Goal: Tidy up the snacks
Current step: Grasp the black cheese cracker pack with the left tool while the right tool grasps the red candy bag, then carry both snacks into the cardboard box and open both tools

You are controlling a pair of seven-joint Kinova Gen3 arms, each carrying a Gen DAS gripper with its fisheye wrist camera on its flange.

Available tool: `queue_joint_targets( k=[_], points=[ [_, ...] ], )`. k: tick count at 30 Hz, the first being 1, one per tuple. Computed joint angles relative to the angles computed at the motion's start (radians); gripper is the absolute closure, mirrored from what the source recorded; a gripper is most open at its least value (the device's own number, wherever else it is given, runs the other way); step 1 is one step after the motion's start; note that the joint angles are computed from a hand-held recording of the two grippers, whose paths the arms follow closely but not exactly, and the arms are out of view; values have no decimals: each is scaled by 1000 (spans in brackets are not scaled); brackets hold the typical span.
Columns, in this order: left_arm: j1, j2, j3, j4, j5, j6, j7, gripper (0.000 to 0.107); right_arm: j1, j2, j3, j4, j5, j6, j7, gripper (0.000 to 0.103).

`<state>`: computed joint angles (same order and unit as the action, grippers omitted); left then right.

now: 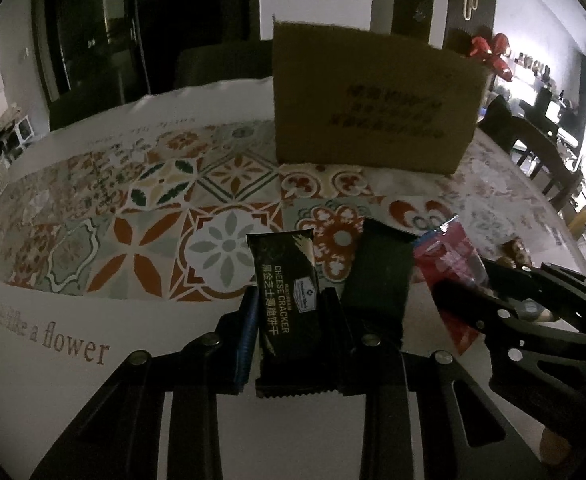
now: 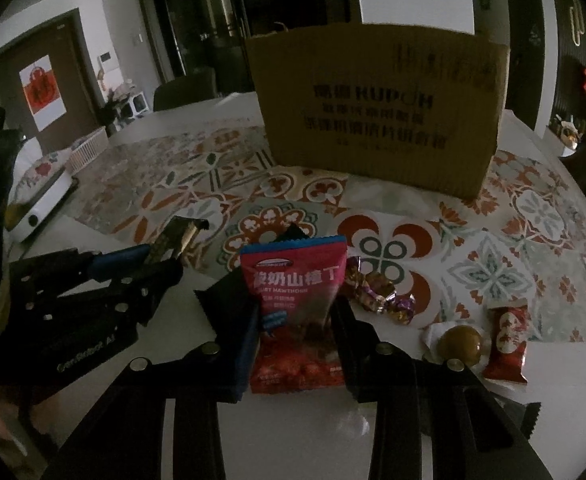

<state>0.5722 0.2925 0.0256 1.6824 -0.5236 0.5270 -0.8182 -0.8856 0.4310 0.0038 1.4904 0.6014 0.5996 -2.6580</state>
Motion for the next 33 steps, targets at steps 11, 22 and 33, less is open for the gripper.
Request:
queue_joint_targets(
  k=[11,22,33],
  points=[
    [34,-76,4,30,-105,-45,93,77,-69,-71,22,44,186,51,-180,66],
    [14,-109,33,-13,-185,-98,117,77,-33,-120,-39,49,370,92,-338,66],
    [3,-69,29,-150,-178,-112,24,77,14,-124,-51,-8,467,107,-373,66]
  ],
)
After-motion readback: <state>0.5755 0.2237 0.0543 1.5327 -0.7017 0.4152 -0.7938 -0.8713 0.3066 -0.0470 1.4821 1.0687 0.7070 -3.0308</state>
